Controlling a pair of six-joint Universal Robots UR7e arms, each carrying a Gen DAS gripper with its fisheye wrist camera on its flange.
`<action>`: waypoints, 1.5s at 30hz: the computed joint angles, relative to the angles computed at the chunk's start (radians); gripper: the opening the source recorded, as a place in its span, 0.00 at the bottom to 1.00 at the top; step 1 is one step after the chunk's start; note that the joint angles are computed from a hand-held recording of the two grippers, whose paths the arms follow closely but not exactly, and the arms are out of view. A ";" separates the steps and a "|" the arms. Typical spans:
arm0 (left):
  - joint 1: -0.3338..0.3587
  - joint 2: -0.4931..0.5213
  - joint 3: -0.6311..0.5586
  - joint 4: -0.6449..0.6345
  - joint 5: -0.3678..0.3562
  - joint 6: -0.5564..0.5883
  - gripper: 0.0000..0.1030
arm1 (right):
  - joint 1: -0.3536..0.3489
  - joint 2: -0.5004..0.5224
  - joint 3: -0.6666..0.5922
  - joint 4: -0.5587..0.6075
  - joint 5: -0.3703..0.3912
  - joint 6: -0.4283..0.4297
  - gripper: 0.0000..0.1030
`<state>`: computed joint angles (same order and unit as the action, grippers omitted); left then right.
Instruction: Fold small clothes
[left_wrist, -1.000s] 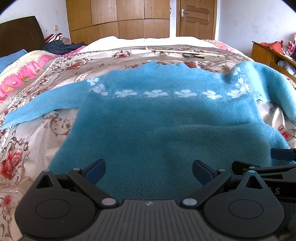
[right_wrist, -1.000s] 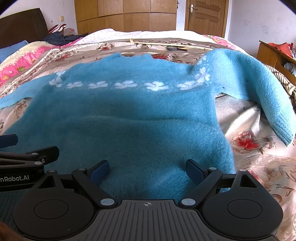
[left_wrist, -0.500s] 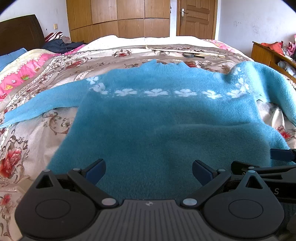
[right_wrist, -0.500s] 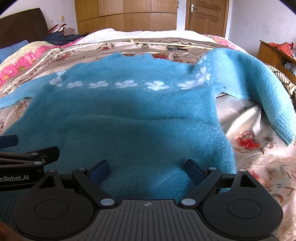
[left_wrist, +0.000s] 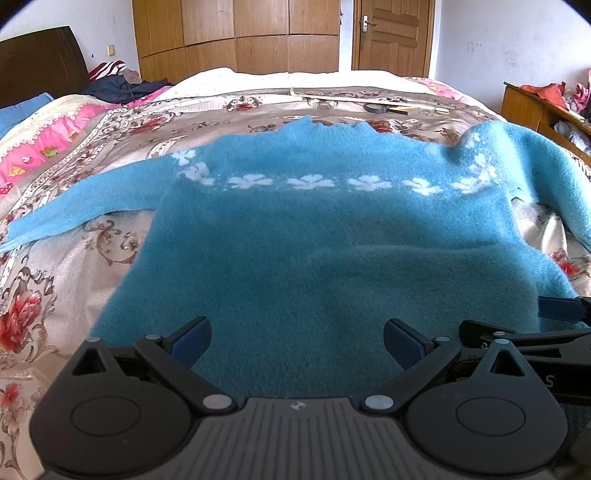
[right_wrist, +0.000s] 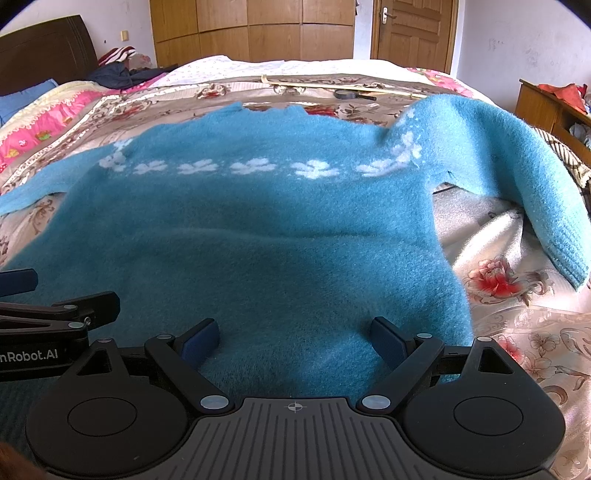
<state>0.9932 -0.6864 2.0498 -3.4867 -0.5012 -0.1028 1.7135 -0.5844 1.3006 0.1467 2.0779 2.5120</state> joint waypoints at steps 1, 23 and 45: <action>0.000 -0.001 0.001 0.000 -0.001 -0.001 1.00 | 0.000 0.000 0.001 0.000 0.000 0.000 0.87; -0.042 -0.078 0.059 0.152 0.011 -0.133 1.00 | 0.035 -0.004 -0.022 0.105 0.069 0.034 0.87; -0.017 -0.041 -0.075 0.138 -0.052 0.059 1.00 | 0.003 -0.015 -0.098 0.144 0.000 0.074 0.87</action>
